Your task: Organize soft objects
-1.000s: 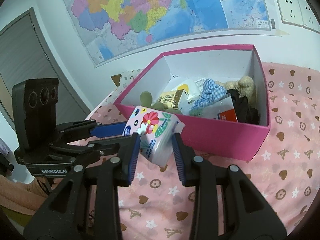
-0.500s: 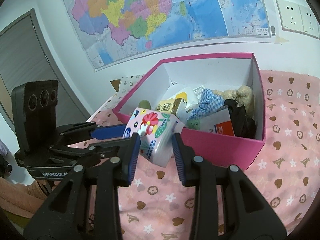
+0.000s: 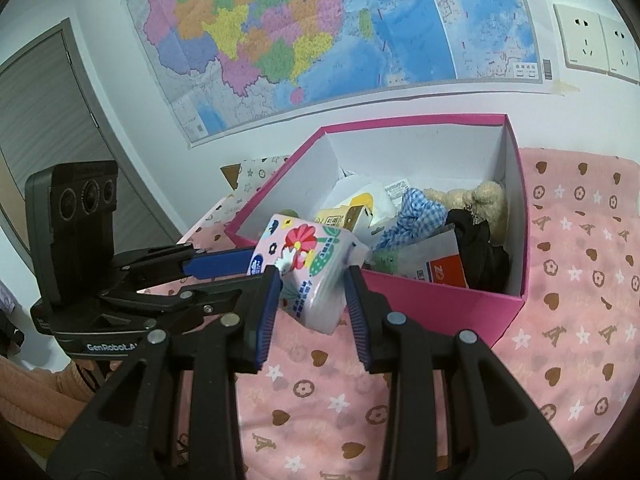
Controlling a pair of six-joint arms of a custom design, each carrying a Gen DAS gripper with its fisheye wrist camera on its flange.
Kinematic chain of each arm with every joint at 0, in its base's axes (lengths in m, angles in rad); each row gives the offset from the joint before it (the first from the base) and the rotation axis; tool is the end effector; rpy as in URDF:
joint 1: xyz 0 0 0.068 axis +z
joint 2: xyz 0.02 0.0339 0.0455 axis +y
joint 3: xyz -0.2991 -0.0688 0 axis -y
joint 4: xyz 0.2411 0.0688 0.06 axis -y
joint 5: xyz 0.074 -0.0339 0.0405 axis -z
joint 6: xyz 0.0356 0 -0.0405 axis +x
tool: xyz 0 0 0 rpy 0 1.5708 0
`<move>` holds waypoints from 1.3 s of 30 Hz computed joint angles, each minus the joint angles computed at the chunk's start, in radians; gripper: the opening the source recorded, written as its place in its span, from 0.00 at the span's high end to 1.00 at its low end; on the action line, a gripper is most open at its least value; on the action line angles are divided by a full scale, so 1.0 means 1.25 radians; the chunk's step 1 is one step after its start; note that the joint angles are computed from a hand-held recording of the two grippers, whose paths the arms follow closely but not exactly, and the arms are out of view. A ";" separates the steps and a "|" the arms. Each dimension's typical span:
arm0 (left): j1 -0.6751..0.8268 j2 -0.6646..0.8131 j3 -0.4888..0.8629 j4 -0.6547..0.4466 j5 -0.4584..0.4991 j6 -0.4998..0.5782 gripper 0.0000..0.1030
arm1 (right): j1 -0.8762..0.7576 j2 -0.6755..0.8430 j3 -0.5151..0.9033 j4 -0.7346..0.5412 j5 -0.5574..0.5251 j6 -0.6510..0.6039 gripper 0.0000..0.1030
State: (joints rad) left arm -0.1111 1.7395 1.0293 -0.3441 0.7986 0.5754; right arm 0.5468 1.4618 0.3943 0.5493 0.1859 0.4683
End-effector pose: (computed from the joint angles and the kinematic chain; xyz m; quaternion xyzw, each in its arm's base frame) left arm 0.3360 -0.0631 0.2107 0.3933 0.8054 -0.3117 0.3155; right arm 0.2178 0.1249 0.1746 0.0128 0.8621 0.1730 0.4761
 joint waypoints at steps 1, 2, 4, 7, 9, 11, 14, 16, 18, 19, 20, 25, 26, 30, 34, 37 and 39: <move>0.000 -0.001 0.000 0.001 0.000 -0.001 0.63 | -0.001 0.000 0.001 0.000 0.000 0.000 0.64; -0.001 -0.001 0.000 0.001 0.000 -0.002 0.63 | -0.003 0.000 0.002 -0.001 -0.002 -0.001 0.64; -0.003 0.000 0.003 0.001 -0.001 -0.002 0.63 | -0.007 -0.002 0.002 -0.001 -0.005 -0.002 0.64; -0.006 0.000 0.007 0.002 -0.003 -0.005 0.63 | -0.015 -0.004 0.006 -0.004 -0.011 -0.007 0.64; -0.007 0.000 0.009 0.003 -0.004 -0.007 0.63 | -0.018 -0.006 0.008 -0.007 -0.012 -0.010 0.64; -0.010 0.003 0.013 0.006 -0.005 -0.011 0.63 | -0.023 -0.010 0.010 -0.011 -0.016 -0.010 0.64; -0.013 0.007 0.020 0.008 -0.008 -0.017 0.63 | -0.029 -0.012 0.014 -0.016 -0.019 -0.016 0.64; -0.015 0.009 0.023 0.009 -0.011 -0.018 0.63 | -0.033 -0.014 0.013 -0.015 -0.024 -0.019 0.64; -0.017 0.008 0.023 0.013 -0.014 -0.020 0.63 | -0.037 -0.012 0.016 -0.015 -0.027 -0.022 0.64; -0.019 0.008 0.024 0.014 -0.016 -0.021 0.63 | -0.039 -0.012 0.017 -0.016 -0.029 -0.023 0.64; -0.020 0.009 0.025 0.014 -0.017 -0.022 0.63 | -0.040 -0.012 0.018 -0.017 -0.028 -0.024 0.64; -0.023 0.012 0.028 0.019 -0.020 -0.026 0.63 | -0.048 -0.010 0.022 -0.018 -0.035 -0.027 0.64; -0.024 0.012 0.027 0.021 -0.022 -0.028 0.63 | -0.048 -0.010 0.023 -0.018 -0.035 -0.028 0.64; -0.027 0.014 0.029 0.023 -0.025 -0.032 0.63 | -0.058 -0.008 0.027 -0.019 -0.042 -0.034 0.64; -0.031 0.017 0.034 0.028 -0.030 -0.038 0.63 | -0.062 -0.005 0.029 -0.019 -0.046 -0.034 0.64; -0.033 0.019 0.036 0.032 -0.034 -0.041 0.63 | -0.067 -0.003 0.031 -0.017 -0.050 -0.037 0.64; -0.034 0.022 0.039 0.033 -0.035 -0.043 0.63 | -0.066 -0.004 0.031 -0.018 -0.050 -0.036 0.64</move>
State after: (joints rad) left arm -0.1537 1.7664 1.0777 -0.3031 0.7549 0.5217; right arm 0.4638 1.4575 0.4335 0.5267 0.1240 0.4228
